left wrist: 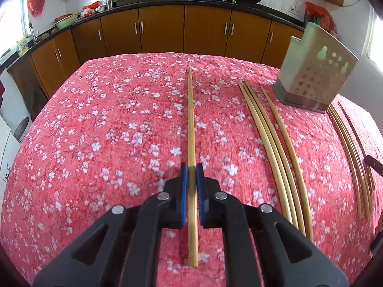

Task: Organize utensils
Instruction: 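Lift both held chopsticks and lower them tip-first into the perforated holder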

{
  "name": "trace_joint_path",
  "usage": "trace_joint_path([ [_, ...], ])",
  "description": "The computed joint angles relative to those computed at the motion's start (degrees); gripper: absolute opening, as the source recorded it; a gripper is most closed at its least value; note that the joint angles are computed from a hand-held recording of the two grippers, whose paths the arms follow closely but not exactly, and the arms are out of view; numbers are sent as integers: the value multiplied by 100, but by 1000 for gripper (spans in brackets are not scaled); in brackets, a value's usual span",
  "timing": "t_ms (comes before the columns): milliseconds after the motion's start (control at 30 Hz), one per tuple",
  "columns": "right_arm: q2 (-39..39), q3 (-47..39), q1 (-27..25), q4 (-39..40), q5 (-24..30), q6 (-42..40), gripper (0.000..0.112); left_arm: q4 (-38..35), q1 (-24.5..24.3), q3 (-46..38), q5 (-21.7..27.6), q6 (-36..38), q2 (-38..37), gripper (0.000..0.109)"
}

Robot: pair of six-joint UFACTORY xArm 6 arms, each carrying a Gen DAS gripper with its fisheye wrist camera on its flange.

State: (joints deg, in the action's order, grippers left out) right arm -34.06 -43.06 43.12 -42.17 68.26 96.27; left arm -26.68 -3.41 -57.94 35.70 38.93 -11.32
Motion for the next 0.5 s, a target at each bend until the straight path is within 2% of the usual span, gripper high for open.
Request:
trace_joint_path([
  [233,-148,6,164,-69,128,202,8,105,8,38,129,-53,-114,8],
  [500,-394,-391,948,-930,1181,597,8,-577,166,-46,112,436,-520,8],
])
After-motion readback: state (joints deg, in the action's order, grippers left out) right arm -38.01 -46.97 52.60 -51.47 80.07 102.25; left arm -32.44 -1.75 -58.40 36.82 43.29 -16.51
